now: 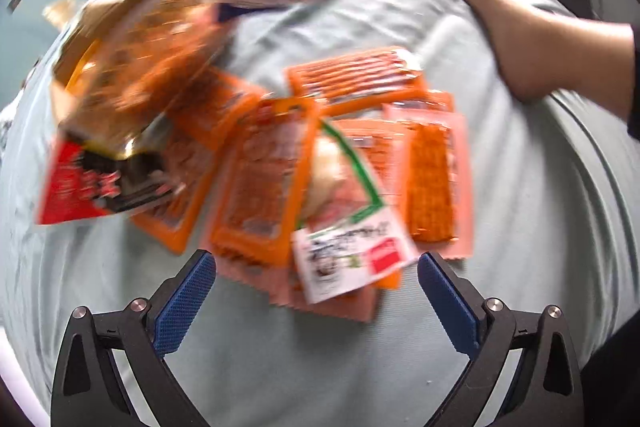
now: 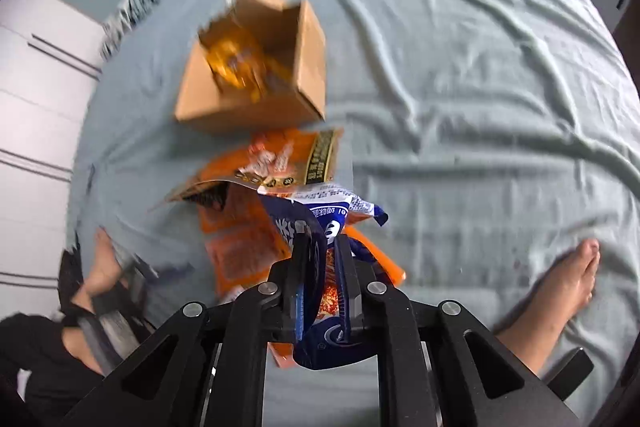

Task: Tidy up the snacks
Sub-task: 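Grasp the blue snack bag from the pile with the right gripper, then carry the blue bag into the box with the right gripper while the left gripper drops its packet there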

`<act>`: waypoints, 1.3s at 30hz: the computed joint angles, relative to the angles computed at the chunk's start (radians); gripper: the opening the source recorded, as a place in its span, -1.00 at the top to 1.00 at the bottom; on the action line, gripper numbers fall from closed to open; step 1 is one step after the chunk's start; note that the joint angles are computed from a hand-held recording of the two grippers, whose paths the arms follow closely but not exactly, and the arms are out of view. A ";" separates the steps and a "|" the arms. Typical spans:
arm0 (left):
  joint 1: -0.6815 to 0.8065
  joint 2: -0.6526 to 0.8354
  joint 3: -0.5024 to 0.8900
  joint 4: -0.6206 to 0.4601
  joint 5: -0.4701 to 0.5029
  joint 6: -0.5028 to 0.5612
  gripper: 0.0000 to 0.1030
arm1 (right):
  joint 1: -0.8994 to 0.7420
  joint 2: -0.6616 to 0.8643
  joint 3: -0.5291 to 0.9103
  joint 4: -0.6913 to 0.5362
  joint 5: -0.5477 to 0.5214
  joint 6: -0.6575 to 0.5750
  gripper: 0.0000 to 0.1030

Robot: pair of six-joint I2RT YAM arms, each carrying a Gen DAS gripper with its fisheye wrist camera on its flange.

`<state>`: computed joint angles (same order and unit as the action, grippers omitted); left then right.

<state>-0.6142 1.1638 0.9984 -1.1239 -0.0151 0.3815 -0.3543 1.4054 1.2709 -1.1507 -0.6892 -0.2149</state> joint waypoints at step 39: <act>0.483 0.565 0.988 -0.029 0.432 -0.249 0.98 | -0.201 -0.061 0.076 -0.004 -0.187 0.128 0.81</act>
<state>-0.1307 1.7287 1.9862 -1.1527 0.4168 0.1325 -0.5552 1.3445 1.3465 -1.1550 -0.8762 -0.0865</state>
